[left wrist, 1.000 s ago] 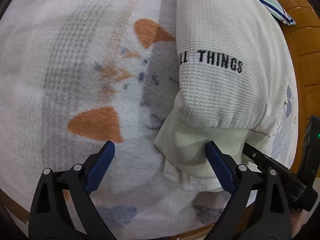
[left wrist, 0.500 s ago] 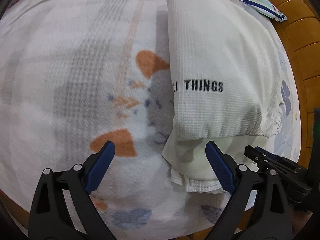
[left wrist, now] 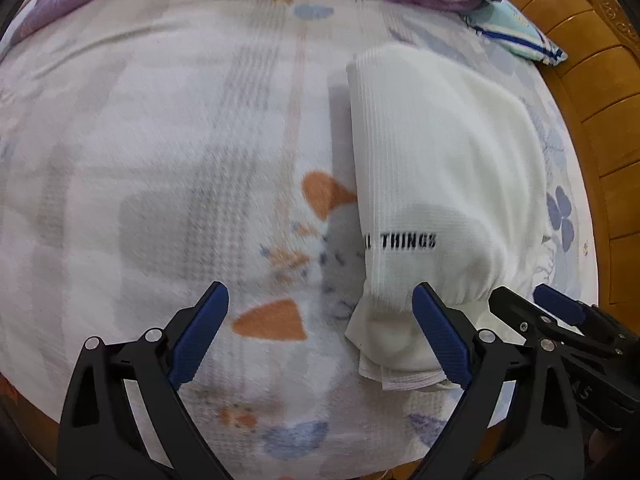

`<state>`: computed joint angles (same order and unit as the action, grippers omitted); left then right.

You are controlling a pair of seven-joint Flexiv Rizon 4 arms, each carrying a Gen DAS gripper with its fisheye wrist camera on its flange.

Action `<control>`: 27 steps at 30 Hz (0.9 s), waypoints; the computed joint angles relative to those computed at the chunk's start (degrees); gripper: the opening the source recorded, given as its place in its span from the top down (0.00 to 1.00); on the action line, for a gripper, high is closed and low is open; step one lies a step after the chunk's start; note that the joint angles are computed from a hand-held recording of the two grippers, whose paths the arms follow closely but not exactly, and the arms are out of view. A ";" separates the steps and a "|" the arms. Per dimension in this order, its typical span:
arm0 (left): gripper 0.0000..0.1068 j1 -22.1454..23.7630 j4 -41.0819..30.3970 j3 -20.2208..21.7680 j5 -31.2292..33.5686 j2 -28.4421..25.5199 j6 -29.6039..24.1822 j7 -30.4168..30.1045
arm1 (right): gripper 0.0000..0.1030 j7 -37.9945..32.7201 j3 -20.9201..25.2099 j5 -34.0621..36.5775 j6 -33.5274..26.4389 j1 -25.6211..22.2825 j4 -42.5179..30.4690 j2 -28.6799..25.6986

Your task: Fold large clothes

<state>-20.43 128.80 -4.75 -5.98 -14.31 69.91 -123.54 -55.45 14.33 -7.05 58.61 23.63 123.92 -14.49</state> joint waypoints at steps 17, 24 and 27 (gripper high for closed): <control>0.13 1.68 -8.94 0.64 12.85 13.19 -16.60 -4.55 | 0.09 0.20 0.26 -2.36 -9.97 0.08 -4.30 12.46; 0.13 4.03 -9.46 0.00 12.85 20.37 -20.65 -1.74 | 0.08 3.22 1.40 -5.34 -13.12 1.21 -6.45 16.70; 0.13 4.93 -8.16 0.23 11.60 23.69 -20.81 1.41 | 0.08 7.10 2.42 -7.29 -14.13 1.91 -6.50 18.73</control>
